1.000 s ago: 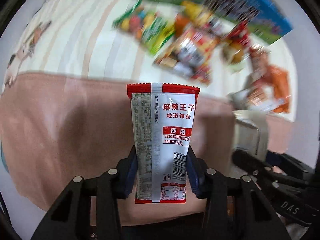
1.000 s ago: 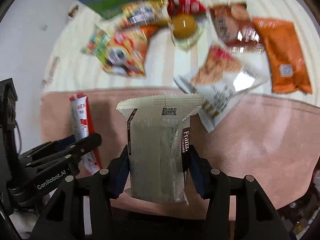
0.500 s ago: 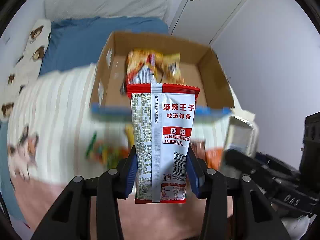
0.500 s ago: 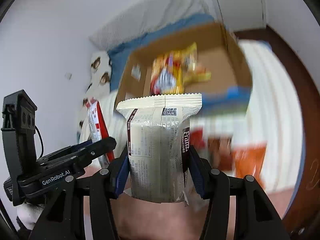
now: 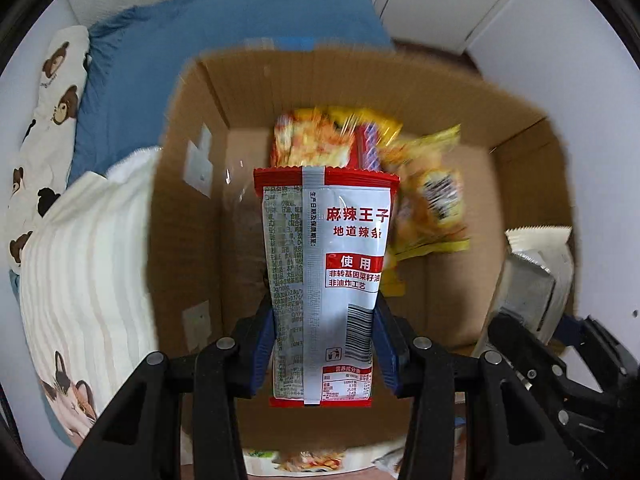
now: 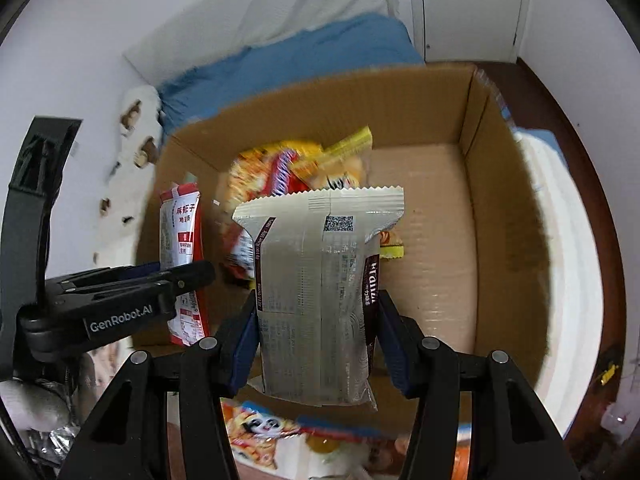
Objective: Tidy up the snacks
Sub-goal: 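Lower both packets into the box and open both grippers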
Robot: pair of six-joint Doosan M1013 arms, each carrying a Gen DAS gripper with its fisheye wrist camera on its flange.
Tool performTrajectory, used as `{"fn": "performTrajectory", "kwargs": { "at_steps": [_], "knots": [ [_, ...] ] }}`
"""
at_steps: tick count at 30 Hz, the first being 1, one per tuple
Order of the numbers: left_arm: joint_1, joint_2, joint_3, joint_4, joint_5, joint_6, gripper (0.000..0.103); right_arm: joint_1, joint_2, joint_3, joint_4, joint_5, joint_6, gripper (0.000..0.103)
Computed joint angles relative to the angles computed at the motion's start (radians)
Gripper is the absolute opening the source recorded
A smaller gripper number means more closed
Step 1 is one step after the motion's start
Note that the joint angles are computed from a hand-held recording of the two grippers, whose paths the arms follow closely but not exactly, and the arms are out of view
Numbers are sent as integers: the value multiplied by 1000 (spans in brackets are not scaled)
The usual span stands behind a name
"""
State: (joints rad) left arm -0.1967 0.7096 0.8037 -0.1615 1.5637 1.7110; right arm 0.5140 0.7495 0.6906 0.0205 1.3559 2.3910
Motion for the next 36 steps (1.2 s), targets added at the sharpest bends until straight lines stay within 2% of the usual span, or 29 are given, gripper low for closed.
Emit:
{"fn": "performTrajectory", "kwargs": {
  "at_steps": [6, 11, 12, 14, 15, 16, 20, 22, 23, 29, 36],
  "knots": [
    [-1, 32, 22, 17, 32, -4, 42, -10, 42, -7, 32, 37, -9, 57],
    [7, 35, 41, 5, 41, -16, 44, -16, 80, -49, 83, 104, -31, 60],
    [8, 39, 34, -1, 56, -21, 44, -21, 91, -61, 109, 123, -30, 63],
    [15, 43, 28, -17, 68, -38, 46, -25, 114, -93, 130, 168, -37, 82],
    [18, 37, 38, -19, 57, -42, 52, -25, 119, -104, 126, 182, -41, 92],
    [23, 31, 45, -22, 43, -42, 67, -24, 122, -113, 119, 194, -40, 95],
    [31, 17, 51, -55, 37, -26, 77, -22, 124, -131, 106, 222, -52, 97],
    [30, 4, 61, -50, 27, -19, 87, -18, 119, -131, 82, 227, -54, 97],
    [26, -2, 65, -48, 21, -19, 88, -17, 111, -123, 76, 221, -54, 97],
    [24, -69, 121, -35, -54, -6, 88, 2, 55, -65, 21, 168, -27, 97],
    [20, -183, 233, -24, -216, 13, 88, 40, -25, 13, -126, 101, 12, 97]
  ]
}}
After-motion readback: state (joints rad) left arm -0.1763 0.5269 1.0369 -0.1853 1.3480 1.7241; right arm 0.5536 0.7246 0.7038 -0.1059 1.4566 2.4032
